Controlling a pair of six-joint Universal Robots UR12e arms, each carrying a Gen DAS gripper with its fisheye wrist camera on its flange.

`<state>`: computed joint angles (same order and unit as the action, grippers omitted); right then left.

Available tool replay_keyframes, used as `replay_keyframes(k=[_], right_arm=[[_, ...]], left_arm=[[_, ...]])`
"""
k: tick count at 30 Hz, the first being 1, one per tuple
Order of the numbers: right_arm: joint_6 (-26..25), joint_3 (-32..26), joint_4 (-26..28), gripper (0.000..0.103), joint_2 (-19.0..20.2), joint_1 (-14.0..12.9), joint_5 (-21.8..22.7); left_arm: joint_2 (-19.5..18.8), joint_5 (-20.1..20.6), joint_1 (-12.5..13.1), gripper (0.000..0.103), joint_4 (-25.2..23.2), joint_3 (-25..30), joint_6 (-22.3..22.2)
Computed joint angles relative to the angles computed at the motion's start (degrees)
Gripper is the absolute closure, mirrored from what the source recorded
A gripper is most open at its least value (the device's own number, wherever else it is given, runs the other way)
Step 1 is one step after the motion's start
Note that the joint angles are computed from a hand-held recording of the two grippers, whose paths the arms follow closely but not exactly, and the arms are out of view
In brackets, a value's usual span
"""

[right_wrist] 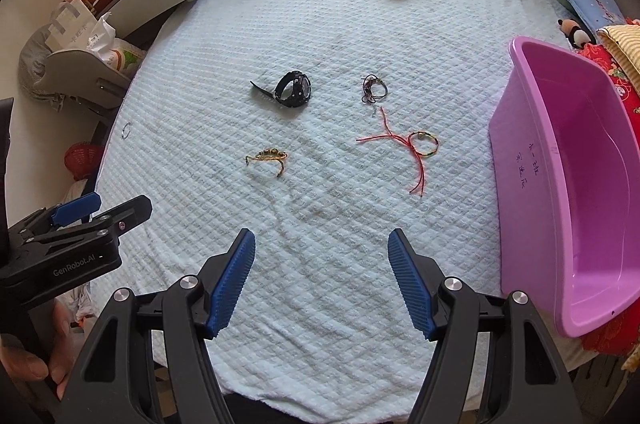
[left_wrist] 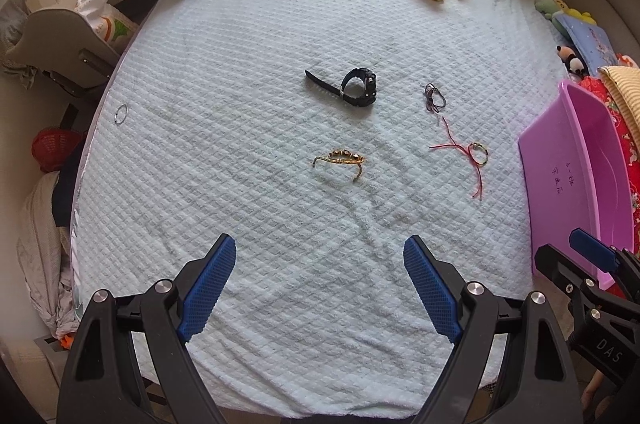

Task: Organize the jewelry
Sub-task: 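Move both open tools away from the tub back over the bed, then move the right tool to the rainbow red-string bracelet while the left tool approaches the beaded braided bracelet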

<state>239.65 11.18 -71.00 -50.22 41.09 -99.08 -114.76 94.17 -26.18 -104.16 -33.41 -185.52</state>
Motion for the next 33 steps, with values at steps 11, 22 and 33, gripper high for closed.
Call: replay_keyframes(k=[11,22,33], right_arm=[[-4.30,13.10,-7.30,0.036,-5.68,-1.99,1.50],[-6.78,31.49,-19.05,0.035,-12.01,-4.27,0.99],[-6.79,44.70,-28.76,0.035,-15.37,-6.29,0.65]], left_arm=[[-1.42,1.74,-1.09,0.015,3.10,-0.26,-3.77],[0.42,-0.76,-1.13,0.014,12.44,-11.70,-8.02],[-0.72,0.29,-1.74,0.014,18.50,-17.39,-8.55]])
